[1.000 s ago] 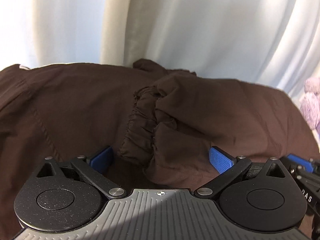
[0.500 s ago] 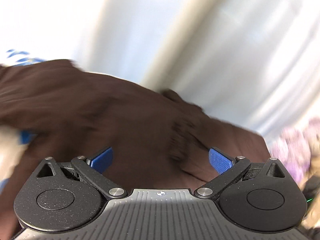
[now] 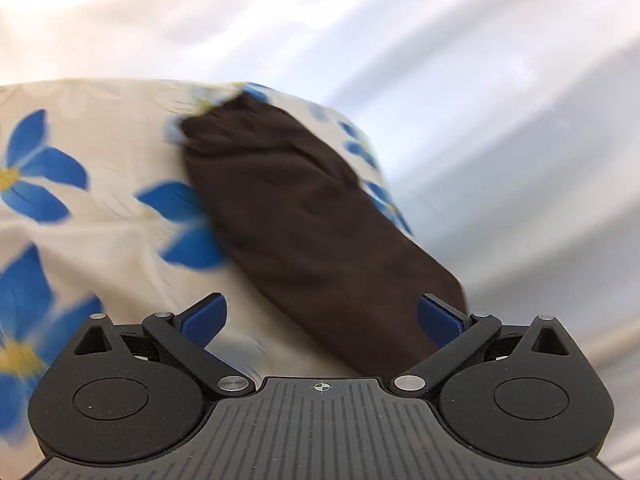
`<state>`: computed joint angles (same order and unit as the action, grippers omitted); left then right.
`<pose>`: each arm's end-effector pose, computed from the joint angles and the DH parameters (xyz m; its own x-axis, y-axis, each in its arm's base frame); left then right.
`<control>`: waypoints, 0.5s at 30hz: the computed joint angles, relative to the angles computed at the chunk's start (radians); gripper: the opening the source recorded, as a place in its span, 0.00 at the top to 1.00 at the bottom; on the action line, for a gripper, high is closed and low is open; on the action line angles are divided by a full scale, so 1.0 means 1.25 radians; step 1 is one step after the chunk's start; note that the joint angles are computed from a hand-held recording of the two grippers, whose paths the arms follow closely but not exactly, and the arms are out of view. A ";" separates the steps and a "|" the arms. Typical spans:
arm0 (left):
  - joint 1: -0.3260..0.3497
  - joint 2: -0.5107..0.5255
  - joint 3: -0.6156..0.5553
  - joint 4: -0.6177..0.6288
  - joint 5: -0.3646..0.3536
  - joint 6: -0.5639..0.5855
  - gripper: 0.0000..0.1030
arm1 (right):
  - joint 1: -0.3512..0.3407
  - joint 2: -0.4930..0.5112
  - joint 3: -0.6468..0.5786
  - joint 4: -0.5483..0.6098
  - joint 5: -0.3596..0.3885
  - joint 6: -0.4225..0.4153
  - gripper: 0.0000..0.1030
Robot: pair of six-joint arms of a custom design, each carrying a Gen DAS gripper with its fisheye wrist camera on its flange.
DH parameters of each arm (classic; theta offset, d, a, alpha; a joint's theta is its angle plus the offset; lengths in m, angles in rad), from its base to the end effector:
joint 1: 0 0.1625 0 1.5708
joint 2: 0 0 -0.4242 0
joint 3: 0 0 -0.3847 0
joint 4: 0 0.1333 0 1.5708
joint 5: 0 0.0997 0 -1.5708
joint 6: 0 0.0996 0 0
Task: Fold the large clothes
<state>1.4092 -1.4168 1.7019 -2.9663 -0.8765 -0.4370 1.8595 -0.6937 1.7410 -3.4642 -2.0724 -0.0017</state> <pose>0.1064 -0.5717 0.5288 -0.8010 -0.5861 0.1216 -0.2953 0.2102 -0.9320 0.2669 -0.5987 0.1173 -0.9427 0.0944 0.3200 -0.1903 0.6356 -0.7482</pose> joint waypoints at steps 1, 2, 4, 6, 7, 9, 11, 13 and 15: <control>0.020 0.005 -0.014 -0.003 -0.007 -0.015 0.10 | -0.002 -0.004 0.006 0.009 -0.004 0.027 0.72; 0.038 0.009 -0.023 -0.008 -0.026 -0.025 0.19 | 0.004 -0.001 0.005 0.016 -0.020 0.041 0.72; 0.074 0.017 -0.046 -0.011 -0.063 -0.067 0.24 | 0.006 0.000 0.008 0.025 -0.042 0.054 0.72; 0.098 0.024 -0.056 -0.044 -0.106 -0.074 0.26 | 0.006 -0.005 0.017 0.029 -0.045 0.075 0.72; 0.107 0.035 -0.068 -0.054 -0.118 -0.072 0.31 | 0.005 -0.007 0.021 0.030 -0.045 0.083 0.72; 0.119 0.048 -0.094 -0.052 -0.128 -0.066 0.40 | 0.006 -0.006 0.018 0.036 -0.058 0.092 0.72; 0.127 0.060 -0.116 -0.047 -0.135 -0.052 0.57 | 0.009 -0.002 0.012 0.039 -0.066 0.096 0.72; 0.132 0.073 -0.138 -0.023 -0.130 -0.049 0.74 | 0.008 -0.002 0.011 0.041 -0.065 0.103 0.72; 0.140 0.077 -0.145 -0.011 -0.139 -0.049 0.84 | 0.010 -0.003 0.012 0.041 -0.064 0.110 0.72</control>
